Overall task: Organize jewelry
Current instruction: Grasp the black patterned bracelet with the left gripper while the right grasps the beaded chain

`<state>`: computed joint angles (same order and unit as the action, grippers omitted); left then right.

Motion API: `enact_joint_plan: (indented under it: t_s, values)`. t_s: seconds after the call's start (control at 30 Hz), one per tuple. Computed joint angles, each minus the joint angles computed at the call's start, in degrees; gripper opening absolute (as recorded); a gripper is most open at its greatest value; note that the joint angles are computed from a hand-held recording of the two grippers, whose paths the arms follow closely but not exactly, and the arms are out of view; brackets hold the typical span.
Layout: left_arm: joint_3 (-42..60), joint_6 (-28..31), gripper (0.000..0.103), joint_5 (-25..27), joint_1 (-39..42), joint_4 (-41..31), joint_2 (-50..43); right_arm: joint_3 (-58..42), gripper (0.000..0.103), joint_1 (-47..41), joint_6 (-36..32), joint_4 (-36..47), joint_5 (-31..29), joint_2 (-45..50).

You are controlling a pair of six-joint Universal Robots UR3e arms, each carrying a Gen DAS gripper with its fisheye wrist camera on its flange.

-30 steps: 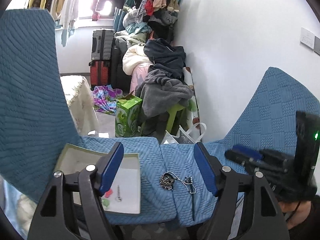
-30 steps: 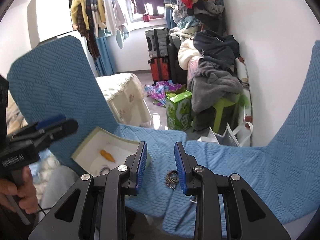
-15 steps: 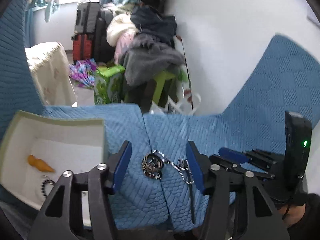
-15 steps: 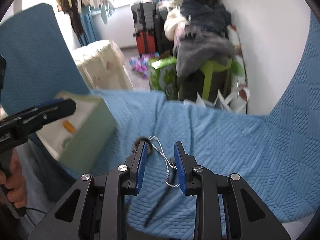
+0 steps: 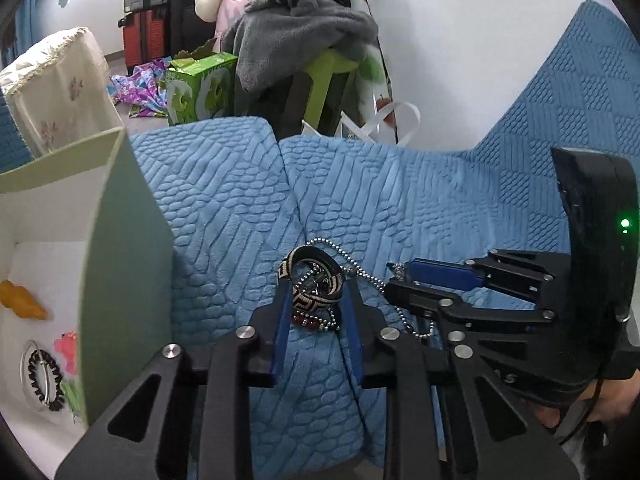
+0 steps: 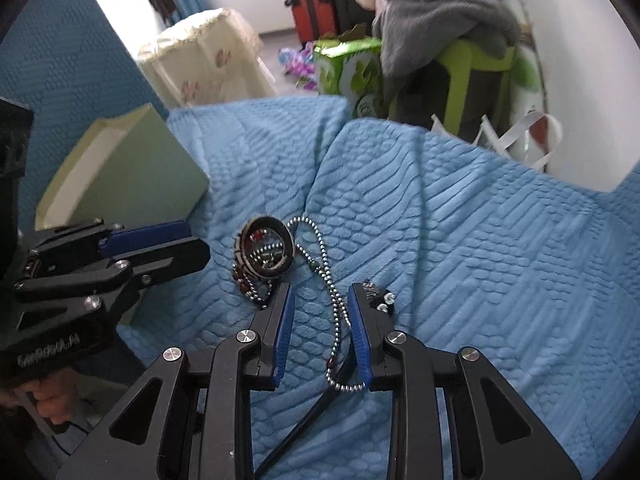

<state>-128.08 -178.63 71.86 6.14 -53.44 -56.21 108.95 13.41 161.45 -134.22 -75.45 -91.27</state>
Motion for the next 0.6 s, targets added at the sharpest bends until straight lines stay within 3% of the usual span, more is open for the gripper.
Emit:
enact_joint_plan:
  t_s: [0.37,0.6]
  values:
    - [-0.15,-3.90,0.026,4.82,-3.51,7.46,-9.63,-2.56,0.026,1.51,-1.61,-2.40,-1.26,5.49]
    - [-0.19,-4.31,0.012,4.55,-3.28,8.58,-11.96,-3.53,0.025,1.74,-2.28,-2.85,-1.31,7.49]
